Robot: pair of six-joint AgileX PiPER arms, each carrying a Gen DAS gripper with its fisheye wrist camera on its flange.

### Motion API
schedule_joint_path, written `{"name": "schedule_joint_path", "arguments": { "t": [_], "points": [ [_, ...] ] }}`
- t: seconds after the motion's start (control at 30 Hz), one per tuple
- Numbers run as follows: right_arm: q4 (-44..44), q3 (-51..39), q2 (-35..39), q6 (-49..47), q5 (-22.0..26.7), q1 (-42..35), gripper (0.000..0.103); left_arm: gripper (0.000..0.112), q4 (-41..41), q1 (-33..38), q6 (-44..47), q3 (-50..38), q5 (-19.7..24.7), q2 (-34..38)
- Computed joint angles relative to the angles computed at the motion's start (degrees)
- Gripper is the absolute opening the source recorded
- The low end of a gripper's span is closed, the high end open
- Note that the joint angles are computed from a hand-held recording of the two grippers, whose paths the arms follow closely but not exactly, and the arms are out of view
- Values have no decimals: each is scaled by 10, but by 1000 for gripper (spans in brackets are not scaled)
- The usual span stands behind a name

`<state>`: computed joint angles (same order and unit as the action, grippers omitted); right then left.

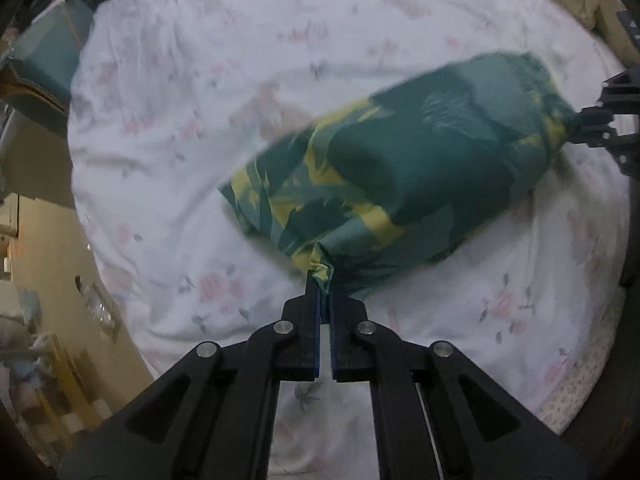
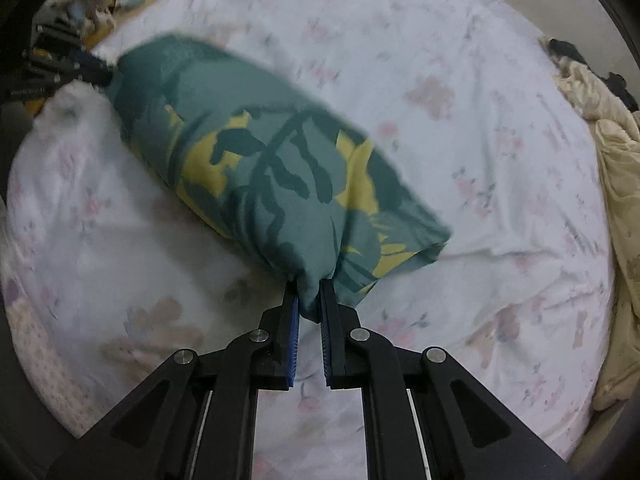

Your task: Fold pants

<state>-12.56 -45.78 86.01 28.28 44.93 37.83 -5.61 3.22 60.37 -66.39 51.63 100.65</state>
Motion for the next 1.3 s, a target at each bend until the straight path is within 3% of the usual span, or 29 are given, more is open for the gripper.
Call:
{"name": "schedule_joint_path", "arguments": {
  "t": [0.07,0.13,0.17,0.2,0.23,0.27,0.37,0.47,0.57,0.6,0.63,0.7,0.77,0.83,0.9,0.97,1.0,1.03,1.2,1.3],
  "points": [
    [19,3,7,-16,-2,-2,10,5,19,-3,-22,3,-2,2],
    [12,2,0,0,9,3,15,8,40,-5,-60,-18,32,2],
    [20,3,-11,6,15,-2,19,20,28,8,-66,-40,68,-1],
    [37,4,-27,-1,21,-12,34,38,-7,30,-49,-63,109,-4],
    [59,2,-46,-14,36,-27,49,46,-50,57,-20,-83,141,-11],
    [71,0,-68,-24,48,-37,51,51,-80,74,-6,-94,150,-20],
    [107,-23,-129,-84,79,-82,51,51,-160,97,-6,-128,144,-32],
    [113,-31,-176,-69,43,-131,51,50,-249,105,-39,-164,159,-11],
    [125,-31,-156,-13,-44,-170,41,45,-258,62,-72,-155,130,14],
    [145,-31,-130,-9,-74,-178,26,42,-260,52,-76,-137,122,13],
    [167,-36,-101,-12,-95,-176,20,41,-260,35,-88,-124,119,28],
    [223,-37,-44,-45,-135,-167,20,28,-252,15,-87,-98,109,36],
    [233,-39,-2,-76,-152,-140,20,24,-238,-7,-61,-42,56,23],
    [184,-59,51,-76,-127,-106,19,23,-237,-17,-2,7,11,8],
    [178,-71,82,-84,-101,-99,18,23,-214,-21,0,15,3,14],
    [145,-71,85,-55,-87,-89,15,24,-209,-2,-31,-6,37,31],
    [118,-72,87,-35,-74,-82,6,24,-202,2,-41,-11,40,31],
    [86,-77,95,-13,-54,-72,4,24,-181,2,-62,-13,35,29],
    [66,-78,100,11,-26,-69,4,20,-41,15,-223,-61,24,71],
    [88,-75,98,-2,-13,-92,4,15,-11,26,-246,-68,17,82]
  ]
}}
